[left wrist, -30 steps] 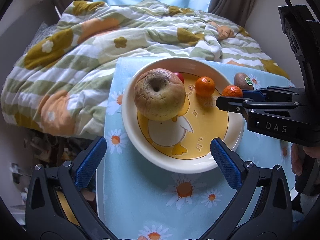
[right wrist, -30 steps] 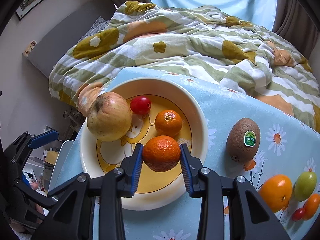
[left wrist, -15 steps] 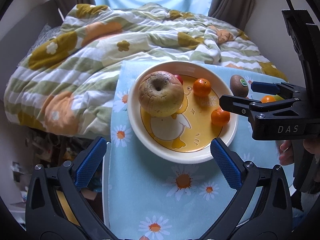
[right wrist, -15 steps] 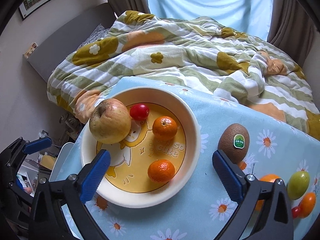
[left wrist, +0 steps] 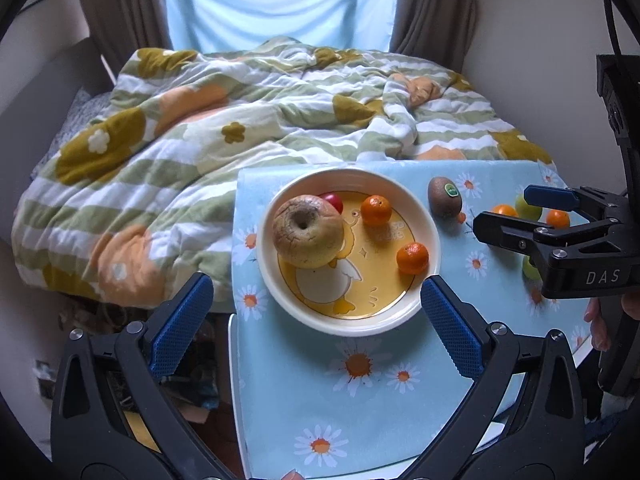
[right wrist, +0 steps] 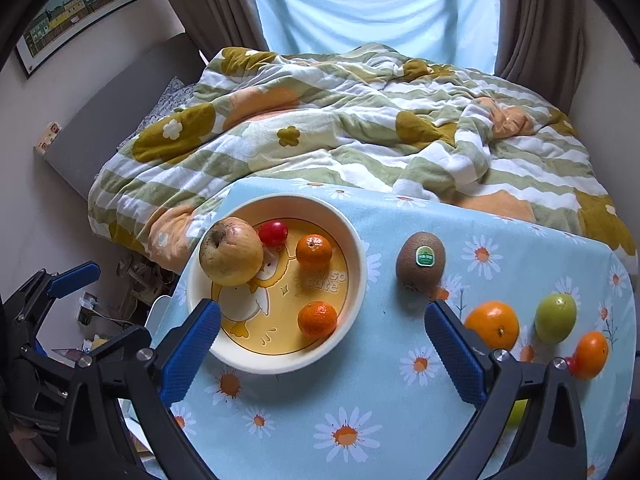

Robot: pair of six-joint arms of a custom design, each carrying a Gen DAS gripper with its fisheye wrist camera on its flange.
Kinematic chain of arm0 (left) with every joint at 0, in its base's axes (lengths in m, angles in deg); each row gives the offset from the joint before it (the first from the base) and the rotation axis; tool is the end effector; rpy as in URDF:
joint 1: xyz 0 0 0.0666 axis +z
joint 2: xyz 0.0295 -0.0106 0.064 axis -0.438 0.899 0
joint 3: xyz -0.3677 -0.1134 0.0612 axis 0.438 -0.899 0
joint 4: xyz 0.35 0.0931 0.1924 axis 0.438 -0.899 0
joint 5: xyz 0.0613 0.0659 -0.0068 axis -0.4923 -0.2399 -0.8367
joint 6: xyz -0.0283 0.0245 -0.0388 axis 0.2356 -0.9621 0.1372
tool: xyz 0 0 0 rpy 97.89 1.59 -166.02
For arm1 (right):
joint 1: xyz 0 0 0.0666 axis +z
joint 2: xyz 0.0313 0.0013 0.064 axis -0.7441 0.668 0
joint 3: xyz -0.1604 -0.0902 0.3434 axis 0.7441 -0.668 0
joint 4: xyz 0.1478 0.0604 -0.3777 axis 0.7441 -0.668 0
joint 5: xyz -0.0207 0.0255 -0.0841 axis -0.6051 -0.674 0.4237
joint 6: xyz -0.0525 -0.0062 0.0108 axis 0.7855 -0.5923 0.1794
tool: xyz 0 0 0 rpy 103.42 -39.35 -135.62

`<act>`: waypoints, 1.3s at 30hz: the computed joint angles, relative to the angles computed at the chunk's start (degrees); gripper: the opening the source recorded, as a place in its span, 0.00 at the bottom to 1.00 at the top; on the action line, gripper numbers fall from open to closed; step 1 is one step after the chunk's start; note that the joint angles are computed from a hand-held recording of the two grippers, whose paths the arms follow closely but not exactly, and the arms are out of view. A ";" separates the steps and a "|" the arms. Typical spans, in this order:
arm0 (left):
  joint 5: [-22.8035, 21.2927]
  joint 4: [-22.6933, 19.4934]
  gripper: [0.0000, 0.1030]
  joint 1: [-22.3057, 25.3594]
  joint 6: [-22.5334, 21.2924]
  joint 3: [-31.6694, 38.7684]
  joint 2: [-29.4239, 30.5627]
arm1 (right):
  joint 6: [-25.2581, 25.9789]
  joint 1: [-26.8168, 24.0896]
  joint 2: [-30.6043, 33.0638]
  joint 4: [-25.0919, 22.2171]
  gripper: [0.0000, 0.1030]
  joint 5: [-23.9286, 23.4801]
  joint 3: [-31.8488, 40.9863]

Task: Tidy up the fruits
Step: 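Withdraw both tools from the bowl toward the remaining fruits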

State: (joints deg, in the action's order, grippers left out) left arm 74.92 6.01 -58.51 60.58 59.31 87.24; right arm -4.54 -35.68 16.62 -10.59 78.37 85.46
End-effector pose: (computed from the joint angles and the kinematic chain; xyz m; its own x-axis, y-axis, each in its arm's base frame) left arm 0.4478 -0.2859 0.4268 -0.7317 0.3727 -0.5707 0.4765 0.8784 -0.0372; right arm 0.4074 0.0892 0.4153 -0.8433 0.1505 -0.5160 0.0636 0.9812 0.1824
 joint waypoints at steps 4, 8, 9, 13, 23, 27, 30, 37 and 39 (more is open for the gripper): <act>0.00 0.49 1.00 -0.73 -3.35 1.53 0.30 | -3.49 -0.13 -3.25 -1.70 0.99 2.29 -1.05; 0.50 1.45 1.00 -1.99 -5.65 2.47 0.63 | -5.94 -0.76 -6.45 -3.94 0.99 6.08 -2.05; 0.87 1.52 1.00 -2.43 -5.69 2.77 0.76 | -6.06 -1.08 -7.18 -4.48 0.99 6.99 -2.33; 0.75 1.76 1.00 -4.74 -6.19 3.84 1.35 | -7.43 -2.58 -10.87 -5.94 0.99 12.76 -4.21; -5.20 1.83 1.00 -12.64 -0.12 7.73 4.25 | 2.42 -16.49 -18.16 -7.16 0.99 5.54 -8.60; -6.65 0.69 1.00 -16.03 3.36 9.58 6.30 | 10.02 -22.50 -19.90 -7.37 0.99 1.52 -9.67; -7.95 -0.51 1.00 -18.64 5.98 11.38 8.26 | 15.99 -27.15 -20.72 -7.23 0.99 -1.79 -10.53; -9.99 -2.72 1.00 -23.41 13.00 14.72 12.79 | 28.81 -39.06 -19.09 -8.10 0.99 -11.09 -12.06; -10.72 -3.66 1.00 -24.56 14.78 16.01 14.48 | 32.09 -41.80 -17.93 -8.52 0.99 -13.24 -12.23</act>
State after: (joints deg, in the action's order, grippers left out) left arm 64.19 2.35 -83.07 75.36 75.32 101.73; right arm 27.55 -77.48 -1.31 -19.11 65.12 73.24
